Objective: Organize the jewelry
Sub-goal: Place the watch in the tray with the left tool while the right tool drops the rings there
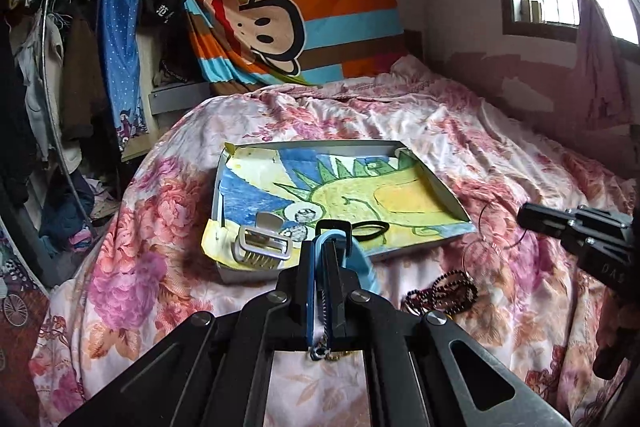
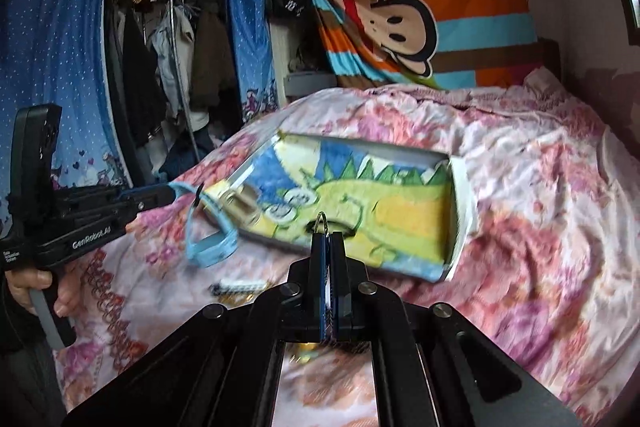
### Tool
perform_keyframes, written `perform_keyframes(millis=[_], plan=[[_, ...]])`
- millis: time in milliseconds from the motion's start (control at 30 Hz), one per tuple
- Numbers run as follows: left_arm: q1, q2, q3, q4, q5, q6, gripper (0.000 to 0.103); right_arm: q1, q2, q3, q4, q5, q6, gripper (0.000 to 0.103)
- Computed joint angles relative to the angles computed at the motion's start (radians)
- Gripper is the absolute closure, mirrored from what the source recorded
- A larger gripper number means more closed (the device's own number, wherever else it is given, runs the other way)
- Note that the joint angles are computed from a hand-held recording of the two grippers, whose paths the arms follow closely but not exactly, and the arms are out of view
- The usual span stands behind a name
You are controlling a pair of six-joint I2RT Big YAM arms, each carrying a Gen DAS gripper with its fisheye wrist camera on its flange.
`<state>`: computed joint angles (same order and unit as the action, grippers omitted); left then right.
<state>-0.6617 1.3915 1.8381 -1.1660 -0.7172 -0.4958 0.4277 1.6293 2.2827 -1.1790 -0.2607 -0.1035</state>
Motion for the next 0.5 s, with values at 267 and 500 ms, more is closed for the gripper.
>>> perform_keyframes(millis=[267,500], plan=[[0.069,0.089,0.122,0.053,0.016,-0.004,0.1,-0.019,0.176,0.276,-0.063,0.029,-0.022,0.101],[0.134,0.233,0.274,0.085,0.082,0.013,0.1,-0.037,0.344,0.511,-0.156,0.066,-0.019,0.101]])
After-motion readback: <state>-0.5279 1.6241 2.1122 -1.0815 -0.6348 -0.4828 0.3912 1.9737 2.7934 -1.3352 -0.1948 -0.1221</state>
